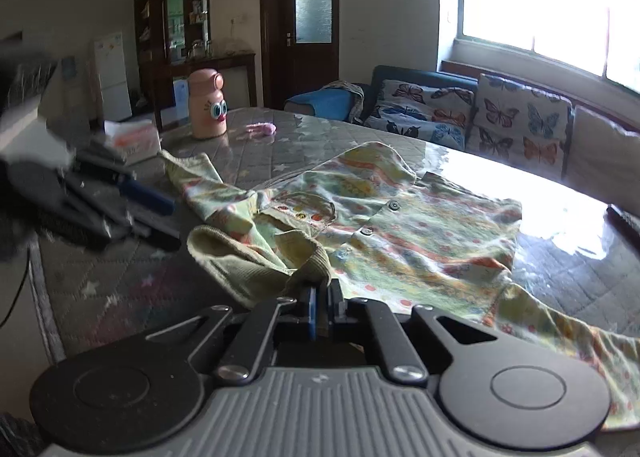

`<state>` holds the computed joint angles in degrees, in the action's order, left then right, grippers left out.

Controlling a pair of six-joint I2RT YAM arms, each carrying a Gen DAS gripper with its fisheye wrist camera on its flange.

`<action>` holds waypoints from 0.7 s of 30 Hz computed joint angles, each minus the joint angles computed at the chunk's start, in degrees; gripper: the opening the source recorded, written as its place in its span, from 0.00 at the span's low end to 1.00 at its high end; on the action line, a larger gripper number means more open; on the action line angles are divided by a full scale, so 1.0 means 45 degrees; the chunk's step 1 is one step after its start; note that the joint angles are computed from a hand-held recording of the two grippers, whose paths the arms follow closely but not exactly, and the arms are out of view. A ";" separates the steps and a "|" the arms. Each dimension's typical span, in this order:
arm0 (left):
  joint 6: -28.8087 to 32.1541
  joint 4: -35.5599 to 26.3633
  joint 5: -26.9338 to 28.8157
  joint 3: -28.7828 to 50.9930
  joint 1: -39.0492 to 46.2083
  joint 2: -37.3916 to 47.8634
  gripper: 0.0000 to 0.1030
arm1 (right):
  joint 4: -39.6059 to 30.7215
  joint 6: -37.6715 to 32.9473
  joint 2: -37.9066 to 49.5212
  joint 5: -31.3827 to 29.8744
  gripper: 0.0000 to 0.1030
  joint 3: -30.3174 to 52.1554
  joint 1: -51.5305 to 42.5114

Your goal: Fold clothes

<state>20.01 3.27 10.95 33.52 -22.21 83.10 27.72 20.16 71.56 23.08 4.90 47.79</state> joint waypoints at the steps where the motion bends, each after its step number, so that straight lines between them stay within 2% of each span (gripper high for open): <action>1: 0.0228 0.0414 -0.0228 -0.0146 -0.0085 0.0151 0.51 | -0.0229 0.0060 -0.0336 -0.0180 0.04 -0.0038 -0.0152; 3: 0.0741 0.1372 -0.0717 -0.0473 -0.0303 0.0478 0.52 | -0.0742 0.0235 -0.1011 -0.0341 0.03 -0.0099 -0.0234; 8: 0.2759 0.4892 -0.1721 -0.1406 -0.1273 0.1758 0.56 | -0.2056 0.0368 -0.2241 -0.0334 0.03 -0.0087 -0.0167; 11: 0.3746 0.6222 -0.1657 -0.1487 -0.1691 0.2745 0.56 | -0.2605 0.0403 -0.2757 -0.0505 0.03 -0.0055 -0.0261; 16: 0.5009 0.8231 -0.1618 -0.1562 -0.2222 0.4200 0.56 | -0.2666 0.0309 -0.2817 -0.0562 0.03 0.0025 -0.0372; 18: 0.5200 0.8421 -0.1294 -0.1506 -0.2203 0.4363 0.49 | -0.2626 0.0269 -0.2528 -0.0536 0.02 0.0115 -0.0202; 20: 0.5149 0.7718 -0.0647 -0.1287 -0.1956 0.4181 0.19 | -0.2826 0.0300 -0.2457 -0.0356 0.02 0.0171 0.0097; 21: 0.5114 0.7415 -0.0347 -0.1248 -0.1807 0.4045 0.16 | -0.3004 0.0355 -0.2520 -0.0266 0.02 0.0187 0.0269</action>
